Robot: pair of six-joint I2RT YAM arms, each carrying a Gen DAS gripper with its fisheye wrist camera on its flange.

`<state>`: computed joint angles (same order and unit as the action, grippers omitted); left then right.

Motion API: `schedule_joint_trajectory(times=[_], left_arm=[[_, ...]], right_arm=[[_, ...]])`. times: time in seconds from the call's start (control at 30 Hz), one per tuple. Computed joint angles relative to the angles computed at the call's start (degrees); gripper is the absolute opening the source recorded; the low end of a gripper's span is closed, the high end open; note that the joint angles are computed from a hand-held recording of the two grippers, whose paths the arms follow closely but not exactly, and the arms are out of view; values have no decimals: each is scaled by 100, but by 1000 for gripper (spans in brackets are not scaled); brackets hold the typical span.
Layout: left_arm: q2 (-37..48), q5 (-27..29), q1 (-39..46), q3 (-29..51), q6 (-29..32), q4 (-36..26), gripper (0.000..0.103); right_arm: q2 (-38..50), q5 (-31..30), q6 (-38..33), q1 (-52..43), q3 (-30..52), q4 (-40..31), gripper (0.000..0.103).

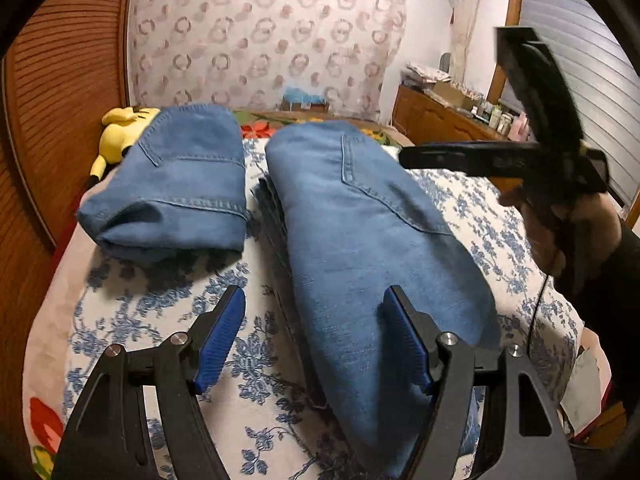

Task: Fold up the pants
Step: 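Grasp the folded jeans end with both grippers and lift it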

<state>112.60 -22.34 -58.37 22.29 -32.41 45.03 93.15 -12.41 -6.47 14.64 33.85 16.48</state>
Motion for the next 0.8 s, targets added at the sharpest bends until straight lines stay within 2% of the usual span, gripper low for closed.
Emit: schedule_joint_trajectory(times=[0.2,0.3,0.4,0.57,0.6,0.67,0.73,0.77,0.8], left_arm=[[325,233,151,244,-3,-62,73],[500,356,234,362,-19,-39,73],[685,502,335,394,-10,147,73],[892,756,464,395,-42,469,72],[918,882,524,381,-42,549,69],[1061,1422,753,315,-43,932,53],[1149,1541,773,303,-143,1082,48],[1136,1529,715,307,-171,1096,42],[1159,1584,709,291,-177,1188,37]], right_arm=[[1142,-261,-21,-128,1000,-223,62],[1618,-410,-16,-245,1473,-382,69],[2066,-627,28,-308,1969,-621,75],[2735,-1023,105,-369,2642,-833,76],[2798,-1088,107,-386,2686,-841,76],[2902,-1209,111,-421,2811,-911,76],[2937,-1322,137,-449,2861,-977,76],[2947,-1386,144,-473,2862,-976,74],[2950,-1462,157,-494,2850,-969,67]])
